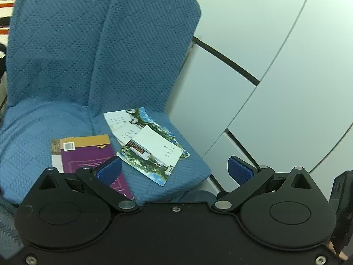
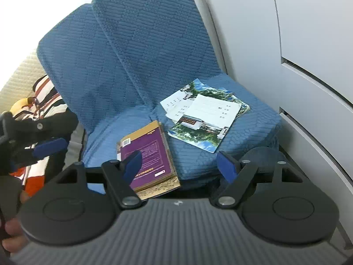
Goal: Organize objects
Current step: 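Open both grippers and lift them away from the book stack, then move both grippers to the white photo booklets on the seat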
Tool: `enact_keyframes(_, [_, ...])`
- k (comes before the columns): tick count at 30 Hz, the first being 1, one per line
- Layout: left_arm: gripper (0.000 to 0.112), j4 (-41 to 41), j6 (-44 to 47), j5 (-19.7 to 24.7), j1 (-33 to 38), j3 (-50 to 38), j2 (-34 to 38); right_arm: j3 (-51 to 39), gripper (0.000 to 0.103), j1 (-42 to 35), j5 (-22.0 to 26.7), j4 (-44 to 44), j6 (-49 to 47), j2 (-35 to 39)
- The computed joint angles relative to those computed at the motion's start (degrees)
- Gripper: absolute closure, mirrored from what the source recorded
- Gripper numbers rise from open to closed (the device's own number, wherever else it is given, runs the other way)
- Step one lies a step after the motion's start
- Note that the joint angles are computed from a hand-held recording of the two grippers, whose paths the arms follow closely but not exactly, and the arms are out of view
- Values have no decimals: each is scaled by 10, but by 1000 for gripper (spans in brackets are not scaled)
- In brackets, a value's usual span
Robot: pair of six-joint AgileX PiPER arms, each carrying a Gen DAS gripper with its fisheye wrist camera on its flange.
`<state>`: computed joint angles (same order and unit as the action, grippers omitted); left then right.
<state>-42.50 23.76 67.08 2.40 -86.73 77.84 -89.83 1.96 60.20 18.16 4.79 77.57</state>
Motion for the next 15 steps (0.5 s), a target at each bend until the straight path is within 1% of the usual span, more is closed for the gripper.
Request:
enact_keyframes(2, [10,5,8,-18,-12,3,6,5,17,-9,-3,14,-5,5])
enact_keyframes(3, [10,5,13,-26,-17,3,11,8,4,-15,-5,23,-7,8])
enact_keyframes(4, [10,3,16,-31,-21,2,17,7,0,-16,-7,24,-4,15])
enact_keyframes(6, [10,0,19,-40,-26,-4,31,-3,0,-10,-8,6,9,30])
enact_keyframes(15, [10,-20,61,-71,-33,-20,100,-2,0,-6,-38,2,45,68])
